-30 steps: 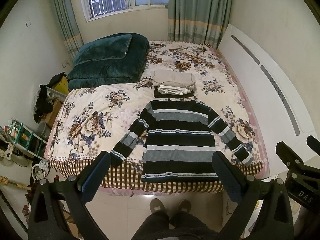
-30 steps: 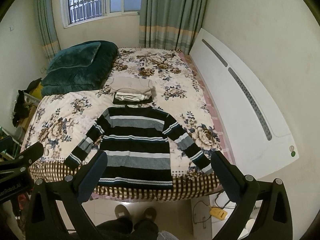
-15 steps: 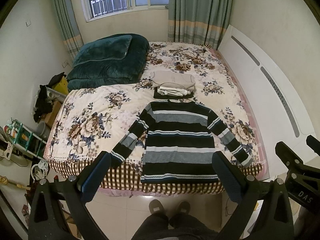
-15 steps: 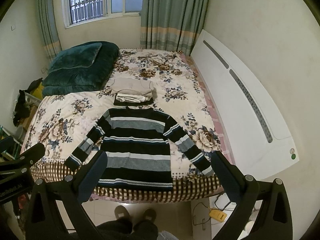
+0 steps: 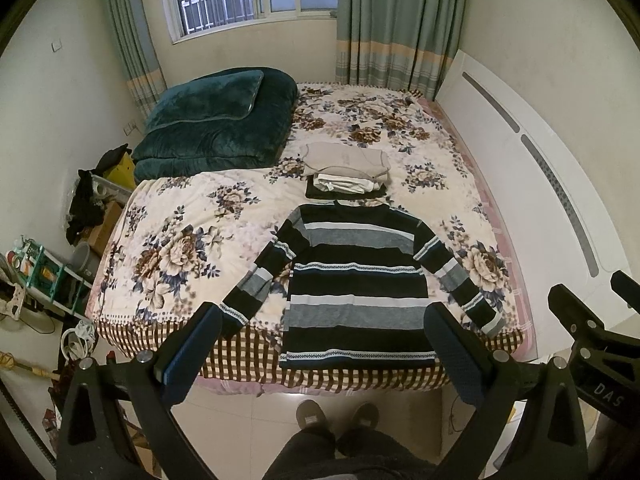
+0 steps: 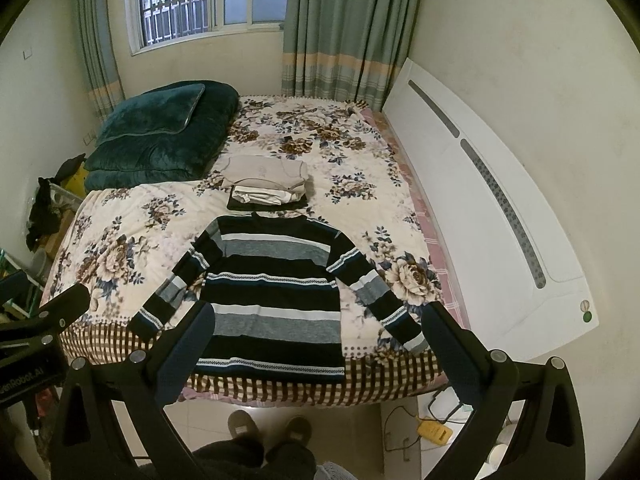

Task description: Fold small clothes

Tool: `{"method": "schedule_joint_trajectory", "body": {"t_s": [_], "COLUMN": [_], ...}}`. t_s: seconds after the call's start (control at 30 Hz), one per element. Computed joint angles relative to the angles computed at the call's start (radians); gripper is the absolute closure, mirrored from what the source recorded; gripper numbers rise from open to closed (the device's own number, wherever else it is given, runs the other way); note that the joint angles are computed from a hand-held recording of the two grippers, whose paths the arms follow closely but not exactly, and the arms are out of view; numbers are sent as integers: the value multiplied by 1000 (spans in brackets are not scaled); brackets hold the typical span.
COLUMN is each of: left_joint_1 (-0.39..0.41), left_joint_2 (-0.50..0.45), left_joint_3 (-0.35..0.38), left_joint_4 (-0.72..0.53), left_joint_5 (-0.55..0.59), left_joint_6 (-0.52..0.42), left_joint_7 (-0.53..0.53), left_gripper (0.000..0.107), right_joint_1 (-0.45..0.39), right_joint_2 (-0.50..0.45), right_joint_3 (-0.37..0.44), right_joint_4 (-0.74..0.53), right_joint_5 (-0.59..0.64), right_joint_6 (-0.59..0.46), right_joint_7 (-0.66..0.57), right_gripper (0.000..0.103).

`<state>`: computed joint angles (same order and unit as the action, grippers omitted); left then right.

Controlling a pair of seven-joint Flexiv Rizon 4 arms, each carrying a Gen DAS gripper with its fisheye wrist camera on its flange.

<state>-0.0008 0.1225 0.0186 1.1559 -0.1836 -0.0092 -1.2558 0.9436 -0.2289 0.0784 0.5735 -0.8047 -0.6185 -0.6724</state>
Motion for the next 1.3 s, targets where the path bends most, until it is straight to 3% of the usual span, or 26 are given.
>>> {"method": "schedule_joint_trajectory", "body": {"t_s": [0.17, 0.27, 0.57, 0.7, 0.93, 1.0, 1.17, 1.3], "left_joint_1": [0, 14, -6, -16, -58, -70, -113, -174], "left_joint_2": [-5, -40, -48, -95, -81, -102, -203, -321], "left_joint_3": [-1, -27, -15, -32, -19, -33, -66, -68], "left_joint_4": [-6, -61, -70, -103, 150, 206, 243, 221], "left_joint_5": [0, 4, 4, 25, 63, 96, 225, 373], "left_joint_6": [2, -17, -20, 16, 378, 438, 494, 481], "left_joint_7": [3, -14, -21, -28, 1, -10, -92, -200], "left_gripper": [4, 4, 4, 4, 4, 4, 4, 4], "right_joint_1": [6, -2, -9, -62, -321, -397, -563, -737], "right_joint_2": [-27, -3, -5, 41, 289, 367, 570, 680], "right_joint_3": [-23, -13, -17, 25, 100, 103, 48, -6], "right_joint_4": [-42, 0, 0, 99, 569, 710, 1097, 1411], "right_joint_5": [1, 11, 22, 64, 265, 322, 473, 578], "right_joint_6": [0, 9, 16, 59, 248, 275, 404, 636], "right_joint_7": [-21, -5, -3, 63, 347, 425, 555, 547], "right_gripper": [0, 0, 0, 0, 0, 0, 0, 0]}}
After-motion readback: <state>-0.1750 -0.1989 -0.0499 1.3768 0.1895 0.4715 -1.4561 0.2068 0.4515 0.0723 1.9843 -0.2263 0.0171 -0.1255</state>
